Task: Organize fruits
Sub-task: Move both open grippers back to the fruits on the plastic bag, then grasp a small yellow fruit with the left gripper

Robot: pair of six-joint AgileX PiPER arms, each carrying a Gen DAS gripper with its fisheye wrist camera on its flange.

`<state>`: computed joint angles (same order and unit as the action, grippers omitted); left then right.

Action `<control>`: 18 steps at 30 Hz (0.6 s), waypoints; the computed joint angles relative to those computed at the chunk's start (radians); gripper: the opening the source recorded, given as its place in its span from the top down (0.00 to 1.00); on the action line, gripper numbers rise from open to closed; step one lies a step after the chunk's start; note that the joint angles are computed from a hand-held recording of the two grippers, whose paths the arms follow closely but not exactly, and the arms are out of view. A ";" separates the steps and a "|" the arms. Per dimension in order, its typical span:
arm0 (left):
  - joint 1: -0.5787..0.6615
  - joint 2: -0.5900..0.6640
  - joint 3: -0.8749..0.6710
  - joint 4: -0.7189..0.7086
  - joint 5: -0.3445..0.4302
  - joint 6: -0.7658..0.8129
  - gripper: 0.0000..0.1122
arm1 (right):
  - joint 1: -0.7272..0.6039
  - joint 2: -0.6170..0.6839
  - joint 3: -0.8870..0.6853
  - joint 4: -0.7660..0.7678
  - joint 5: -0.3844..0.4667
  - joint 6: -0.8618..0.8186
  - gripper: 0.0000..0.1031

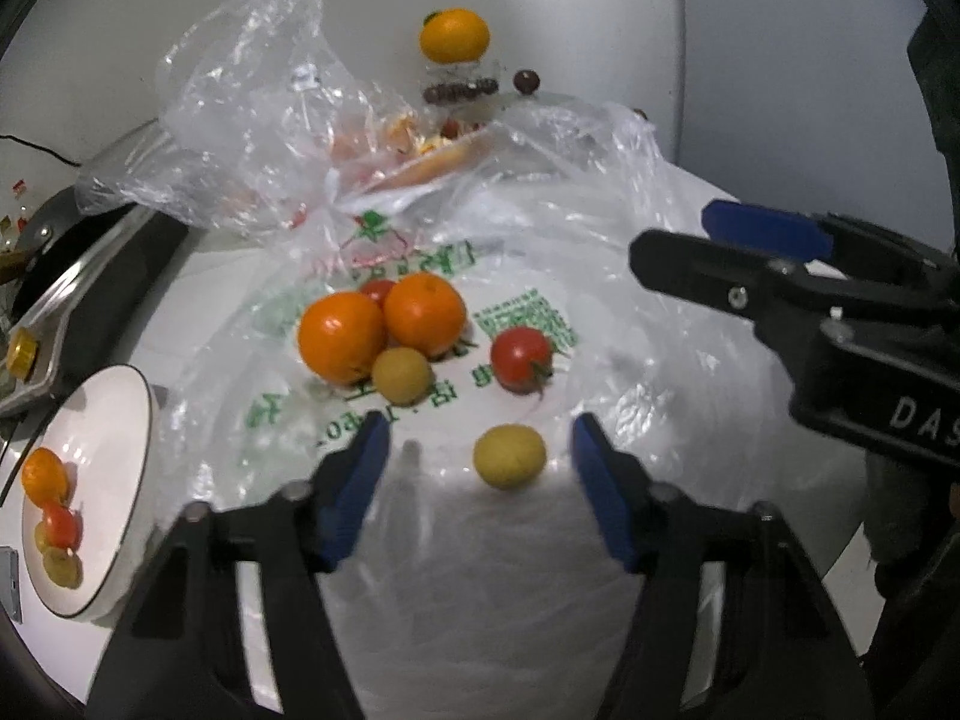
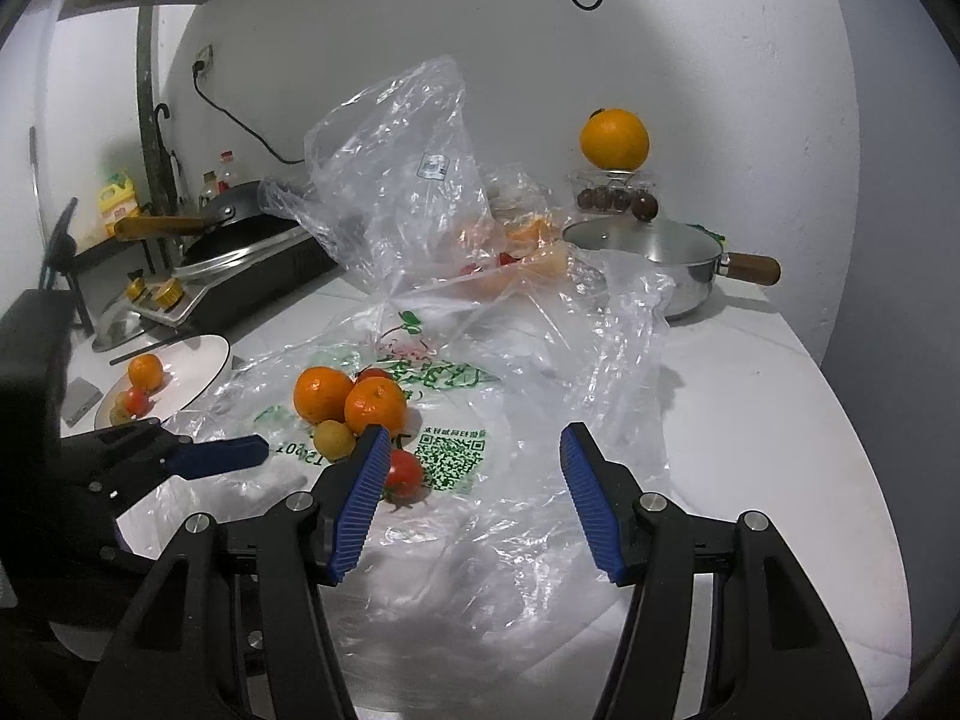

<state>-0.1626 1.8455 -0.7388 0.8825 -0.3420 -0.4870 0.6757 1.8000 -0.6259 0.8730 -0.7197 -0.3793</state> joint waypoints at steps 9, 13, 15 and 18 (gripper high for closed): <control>-0.017 0.048 -0.051 0.192 0.032 -0.184 0.70 | -0.029 0.005 -0.003 -0.064 0.026 0.025 0.41; -0.015 0.051 -0.053 0.225 0.018 -0.198 0.76 | -0.025 0.017 -0.026 -0.054 0.042 0.002 0.43; -0.001 0.049 -0.052 0.270 0.000 -0.232 0.76 | -0.018 0.030 -0.049 -0.028 0.057 -0.033 0.47; 0.032 0.044 -0.050 0.314 -0.039 -0.262 0.76 | -0.008 0.049 -0.083 0.022 0.078 -0.089 0.49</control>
